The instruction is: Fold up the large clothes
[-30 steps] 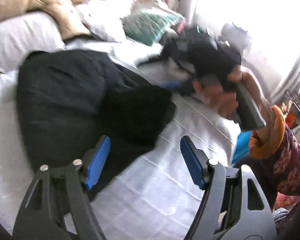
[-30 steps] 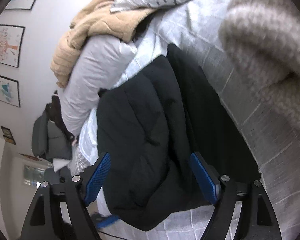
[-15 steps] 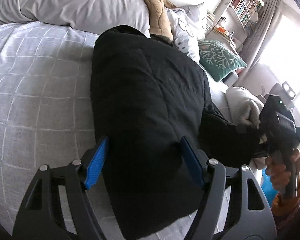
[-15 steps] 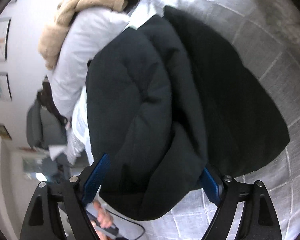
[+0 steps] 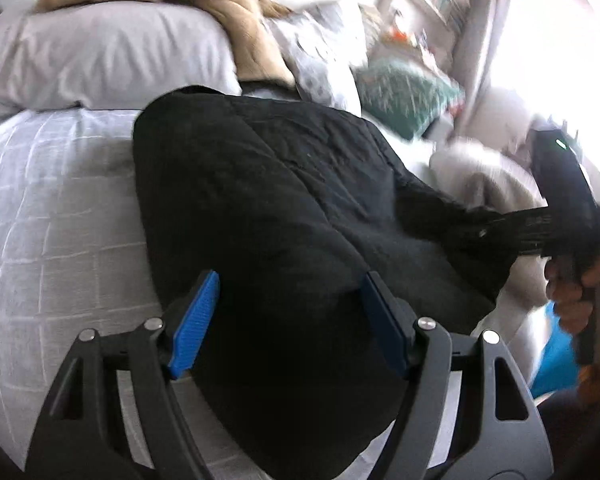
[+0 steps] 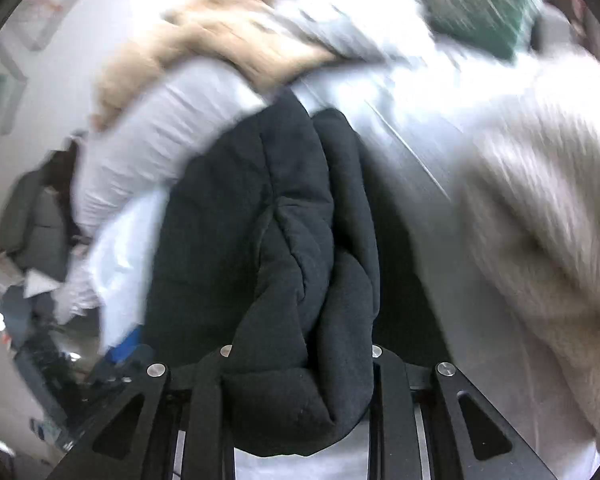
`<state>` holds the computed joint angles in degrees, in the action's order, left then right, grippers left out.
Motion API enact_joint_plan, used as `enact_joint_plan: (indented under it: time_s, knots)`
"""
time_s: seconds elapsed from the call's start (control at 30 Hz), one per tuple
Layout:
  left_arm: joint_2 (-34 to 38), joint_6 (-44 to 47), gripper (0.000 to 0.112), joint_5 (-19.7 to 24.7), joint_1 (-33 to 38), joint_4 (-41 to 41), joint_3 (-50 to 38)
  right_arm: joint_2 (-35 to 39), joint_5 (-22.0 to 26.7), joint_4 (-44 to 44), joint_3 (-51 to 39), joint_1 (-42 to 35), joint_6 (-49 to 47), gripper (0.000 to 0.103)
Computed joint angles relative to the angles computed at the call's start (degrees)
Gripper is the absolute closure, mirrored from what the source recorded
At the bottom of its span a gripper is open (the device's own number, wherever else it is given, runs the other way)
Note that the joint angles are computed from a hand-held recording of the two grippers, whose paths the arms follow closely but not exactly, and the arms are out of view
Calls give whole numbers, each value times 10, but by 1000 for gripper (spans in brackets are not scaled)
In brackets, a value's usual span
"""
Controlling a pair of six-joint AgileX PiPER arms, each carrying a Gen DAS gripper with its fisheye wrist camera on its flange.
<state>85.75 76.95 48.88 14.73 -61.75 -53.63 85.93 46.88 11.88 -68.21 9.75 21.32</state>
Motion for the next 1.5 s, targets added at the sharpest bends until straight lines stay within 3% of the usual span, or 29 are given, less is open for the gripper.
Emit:
enact_joint_plan:
  time_s: [0.03,0.07,0.13,0.17,0.3,0.43,0.6,0.67,0.77,0.83,0.9,1.07,1.13,1.23,1.33,1.4,1.5]
  knots:
    - [-5,13,39,-27,-16,2,13,11,4,-9,3,0,8,71]
    - [-12,22,39,-52,-30,4,24,18,3,-15,11,-1,15,63]
    - [-16,11,39,-57,-33,22,20,3,9,-31,11,1,34,49]
    - [-12,-8,39,-34,-23,38,3,-16,19,-61,6,12,58,43]
    - [20,-55,39,64,17,68,-76,-71,45,-215,-15,91,174,40]
    - [43,-75,39,68,34,52,-149,-55,62,-343,-75,161,264,39]
    - [123,-193,39,-12,-25,105,-275,73,-3,-360,-217,166,249,38]
    - [165,-240,39,-43,-57,127,-322,136,-65,-394,-251,163,278,38]
    - [217,-296,39,-80,-98,168,-372,211,-118,-452,-279,154,303,38]
    - [258,-352,39,-104,-128,227,-405,255,-95,-519,-282,151,333,38]
    - [292,-383,39,-92,-142,265,-435,275,-119,-495,-256,114,326,39]
    - [330,-419,38,-145,-179,335,-425,271,-228,-360,-181,28,274,40]
    - [343,-424,38,-125,-174,330,-443,271,-233,-344,-174,23,259,40]
    - [340,-420,38,-117,-170,328,-443,277,-211,-399,-184,39,307,39]
    - [316,-456,38,-107,-164,363,-431,285,-149,-402,-221,54,286,38]
    - [281,-441,38,-63,-134,313,-411,263,-90,-415,-234,76,258,35]
    - [205,-338,38,0,-68,186,-333,198,-74,-415,-191,100,227,34]
